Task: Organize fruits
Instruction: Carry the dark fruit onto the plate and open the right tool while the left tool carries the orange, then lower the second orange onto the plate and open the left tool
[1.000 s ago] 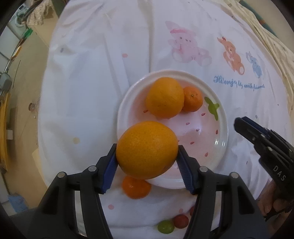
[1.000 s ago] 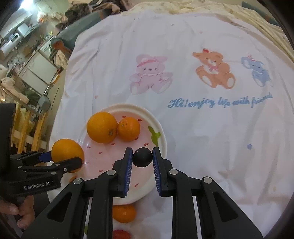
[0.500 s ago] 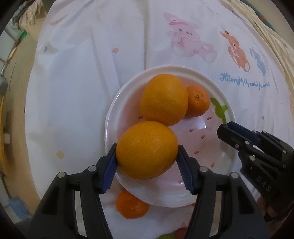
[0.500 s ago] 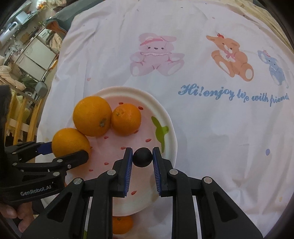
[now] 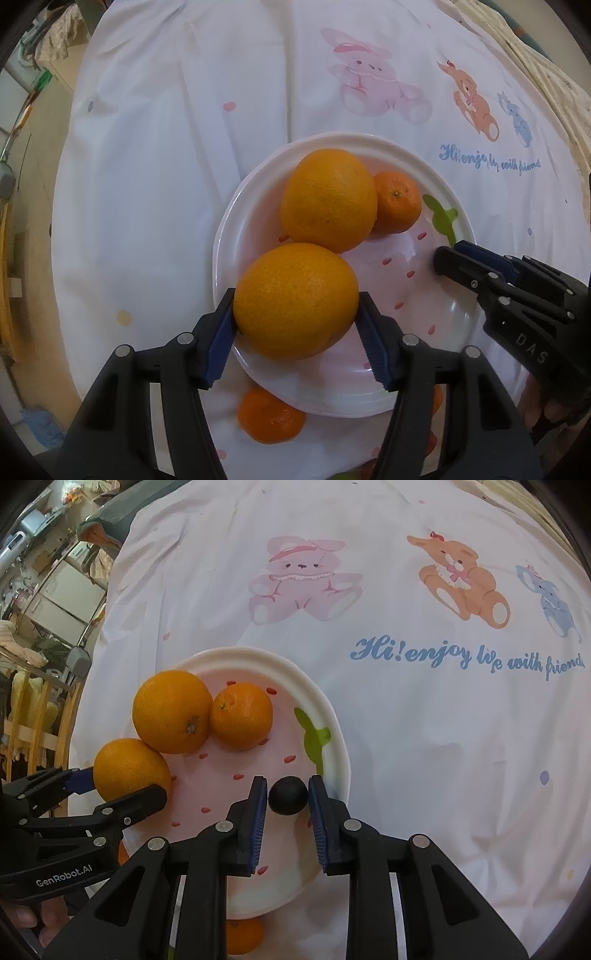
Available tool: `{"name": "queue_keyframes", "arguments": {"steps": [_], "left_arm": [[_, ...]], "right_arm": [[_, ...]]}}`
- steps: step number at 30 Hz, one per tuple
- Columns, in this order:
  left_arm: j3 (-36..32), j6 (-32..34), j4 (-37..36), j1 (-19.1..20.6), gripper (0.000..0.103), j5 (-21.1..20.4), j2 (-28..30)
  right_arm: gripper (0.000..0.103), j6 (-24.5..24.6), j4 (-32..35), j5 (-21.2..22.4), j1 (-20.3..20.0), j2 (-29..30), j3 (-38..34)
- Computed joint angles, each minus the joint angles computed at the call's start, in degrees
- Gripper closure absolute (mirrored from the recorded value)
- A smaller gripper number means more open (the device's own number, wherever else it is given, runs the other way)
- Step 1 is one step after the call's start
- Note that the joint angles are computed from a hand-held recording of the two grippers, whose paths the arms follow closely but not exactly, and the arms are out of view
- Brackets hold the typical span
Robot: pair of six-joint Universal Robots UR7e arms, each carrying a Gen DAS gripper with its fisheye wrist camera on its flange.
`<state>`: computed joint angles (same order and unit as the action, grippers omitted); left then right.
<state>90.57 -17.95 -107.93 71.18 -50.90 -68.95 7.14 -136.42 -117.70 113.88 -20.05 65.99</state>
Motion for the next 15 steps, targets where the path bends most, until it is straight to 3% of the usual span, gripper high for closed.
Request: {"name": "queue_keyframes", "arguments": {"steps": [10, 12, 13, 15], "left_arm": [[0.2, 0.7, 0.6, -0.2, 0.044, 0.7, -0.2], [0.0, 0.8, 1.0, -0.2, 0.044, 0.6, 0.0], [-0.1, 1.0, 1.2, -0.2, 0.043, 0.4, 0.1], [-0.3, 1.0, 2.0, -0.3, 0.043, 0.1, 0.2]], "right_arm": [[0.076, 0.6, -3.0, 2.1, -0.2, -1.1, 1.4], [0.062, 1.2, -3.2, 2.4, -0.3, -1.2, 1.4], [0.045, 1.6, -3.5, 2.9, -0.4, -1.5, 1.6], [0.039, 2.1, -4.9, 4.4, -0.6, -1.9, 2.3]]}}
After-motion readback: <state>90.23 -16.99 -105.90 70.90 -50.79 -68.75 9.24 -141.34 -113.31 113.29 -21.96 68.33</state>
